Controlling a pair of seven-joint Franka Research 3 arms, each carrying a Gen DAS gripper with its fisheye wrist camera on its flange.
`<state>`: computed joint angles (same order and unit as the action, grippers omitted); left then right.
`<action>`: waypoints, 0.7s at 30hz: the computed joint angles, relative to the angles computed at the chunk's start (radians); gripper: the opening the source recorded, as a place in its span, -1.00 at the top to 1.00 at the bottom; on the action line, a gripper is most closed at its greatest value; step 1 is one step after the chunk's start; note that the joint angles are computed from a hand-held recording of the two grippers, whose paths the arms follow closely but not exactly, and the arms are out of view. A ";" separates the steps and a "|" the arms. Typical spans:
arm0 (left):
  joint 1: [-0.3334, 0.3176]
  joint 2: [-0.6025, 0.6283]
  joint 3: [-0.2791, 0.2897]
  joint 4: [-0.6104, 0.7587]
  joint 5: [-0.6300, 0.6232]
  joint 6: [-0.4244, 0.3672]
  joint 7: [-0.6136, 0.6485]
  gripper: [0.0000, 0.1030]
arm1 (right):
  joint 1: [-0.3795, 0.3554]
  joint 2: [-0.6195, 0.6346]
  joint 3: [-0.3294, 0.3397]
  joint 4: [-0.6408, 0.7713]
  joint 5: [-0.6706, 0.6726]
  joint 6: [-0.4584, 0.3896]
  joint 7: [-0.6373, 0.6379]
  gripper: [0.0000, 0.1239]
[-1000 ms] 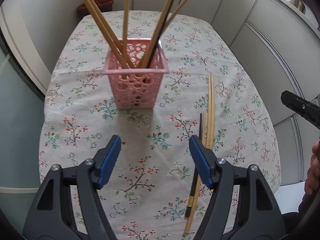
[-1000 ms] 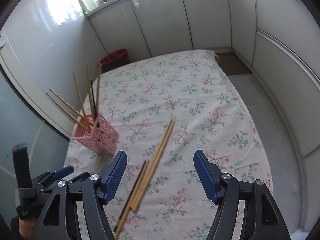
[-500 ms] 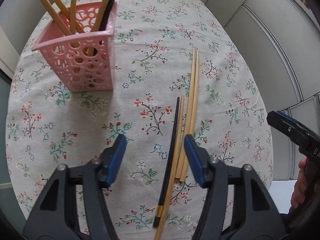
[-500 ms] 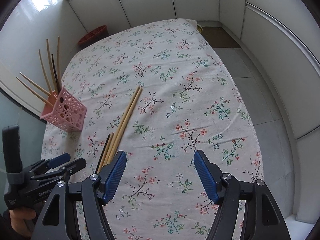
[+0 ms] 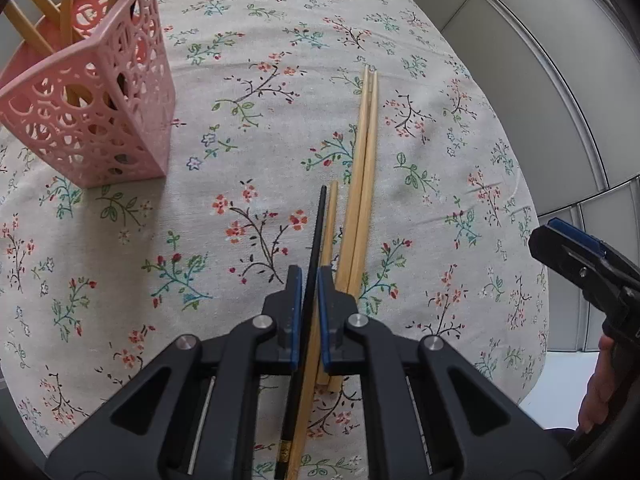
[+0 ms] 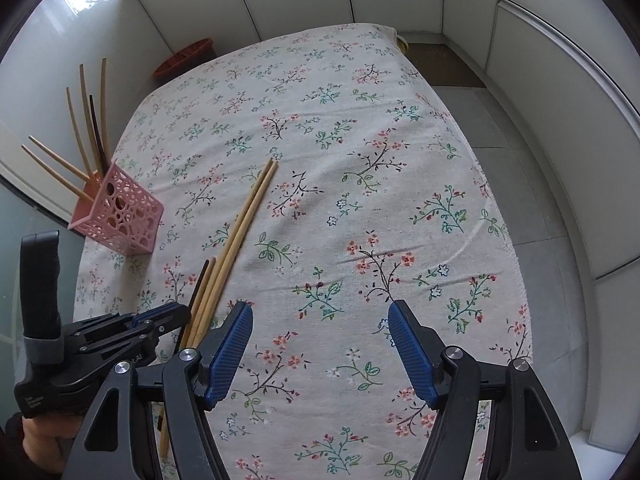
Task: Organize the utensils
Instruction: 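Move the left tool to the pile and close on a black chopstick, then lift the black chopstick with the left tool while the right tool closes on a wooden chopstick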
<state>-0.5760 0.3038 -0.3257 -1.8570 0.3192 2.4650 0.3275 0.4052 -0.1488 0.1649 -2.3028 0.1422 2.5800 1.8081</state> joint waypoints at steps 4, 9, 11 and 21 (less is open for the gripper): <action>-0.006 0.007 0.007 0.014 0.016 -0.018 -0.012 0.83 | 0.001 -0.002 -0.002 -0.001 0.006 0.000 -0.007 -0.15; -0.008 0.026 0.011 0.036 0.032 -0.038 -0.008 0.83 | 0.001 -0.002 -0.002 -0.001 0.006 -0.003 -0.004 -0.15; -0.015 0.035 0.016 0.051 0.049 -0.053 -0.007 0.83 | 0.000 -0.004 -0.001 -0.002 0.005 -0.004 -0.001 -0.16; -0.015 0.009 0.020 0.044 0.079 -0.063 0.014 0.90 | 0.008 0.017 0.004 0.012 -0.003 -0.014 0.009 -0.16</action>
